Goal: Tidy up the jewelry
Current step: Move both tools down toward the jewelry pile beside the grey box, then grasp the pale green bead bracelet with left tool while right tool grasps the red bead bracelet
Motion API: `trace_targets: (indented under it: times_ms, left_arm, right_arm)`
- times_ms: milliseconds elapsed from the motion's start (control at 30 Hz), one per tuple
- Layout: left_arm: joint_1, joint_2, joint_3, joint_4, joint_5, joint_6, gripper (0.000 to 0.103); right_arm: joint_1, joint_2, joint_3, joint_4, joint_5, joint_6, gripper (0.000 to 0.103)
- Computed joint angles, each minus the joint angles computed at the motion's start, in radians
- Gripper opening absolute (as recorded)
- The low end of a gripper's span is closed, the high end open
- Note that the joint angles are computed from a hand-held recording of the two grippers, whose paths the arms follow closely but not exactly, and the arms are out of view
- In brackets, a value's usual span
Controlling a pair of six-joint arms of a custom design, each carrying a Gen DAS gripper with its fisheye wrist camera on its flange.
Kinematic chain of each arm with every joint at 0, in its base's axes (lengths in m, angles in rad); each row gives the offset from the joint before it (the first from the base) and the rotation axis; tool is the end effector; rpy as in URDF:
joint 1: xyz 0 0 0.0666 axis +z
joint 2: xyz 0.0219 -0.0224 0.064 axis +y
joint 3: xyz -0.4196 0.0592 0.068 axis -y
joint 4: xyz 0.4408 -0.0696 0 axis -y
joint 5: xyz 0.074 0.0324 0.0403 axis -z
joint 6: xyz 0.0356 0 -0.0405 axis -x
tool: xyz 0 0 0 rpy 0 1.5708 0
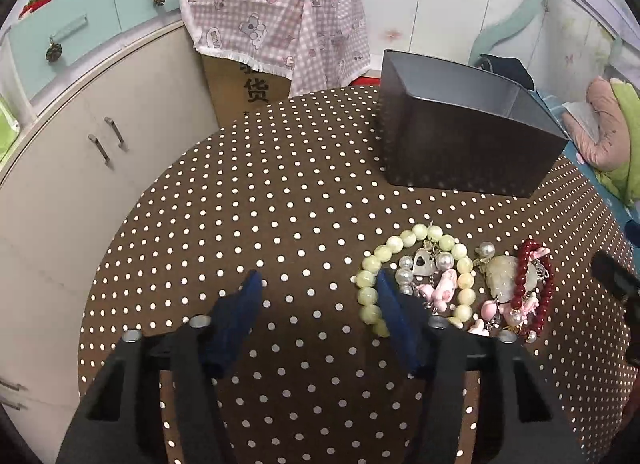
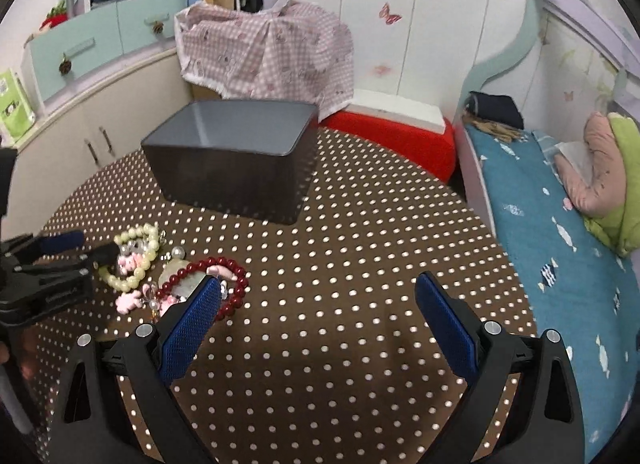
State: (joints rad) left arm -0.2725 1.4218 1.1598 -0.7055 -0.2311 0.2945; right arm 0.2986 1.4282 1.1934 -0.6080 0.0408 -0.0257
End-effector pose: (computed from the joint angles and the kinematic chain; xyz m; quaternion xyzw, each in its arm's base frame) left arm 0.4972 -0.1309 0.3519 -0.0447 0.9480 0.0231 0.3141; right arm 0.5081 0.1545 0.3711 -0.1199 0.9266 0.0387 0.3543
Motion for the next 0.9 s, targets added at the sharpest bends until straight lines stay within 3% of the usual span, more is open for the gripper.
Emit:
trace_targets:
  times_ms: [167, 267, 567, 633, 700, 900]
  left_arm:
    - [0.006, -0.003, 0.005, -0.005, -0.013, -0.019, 0.008]
    - [0.015, -0.005, 0.003, 0.000, -0.002, -0.026, 0.008]
    - [0.031, -0.033, -0.027, 0.033, 0.042, -0.021, 0.008]
    - [0.032, -0.039, -0.032, 0.038, 0.048, -0.021, 0.008]
    - [0.032, -0.049, -0.037, 0.045, 0.052, -0.022, 0.008]
    - [0.044, -0.073, -0.053, 0.062, 0.100, -0.024, 0.008]
  right_arm:
    - [0.014, 0.047, 0.033, -0.043, 0.001, 0.012, 0.094]
    - [0.022, 0.065, 0.045, -0.066, 0.013, 0.019, 0.093]
    - [0.034, 0.096, 0.083, -0.104, -0.054, -0.005, 0.071]
    - [0.040, 0.112, 0.098, -0.126, -0.065, -0.005, 0.056]
    - [0.047, 0.116, 0.107, -0.137, -0.058, -0.011, 0.053]
    - [0.029, 0.086, 0.082, -0.157, -0.100, 0.009, 0.024]
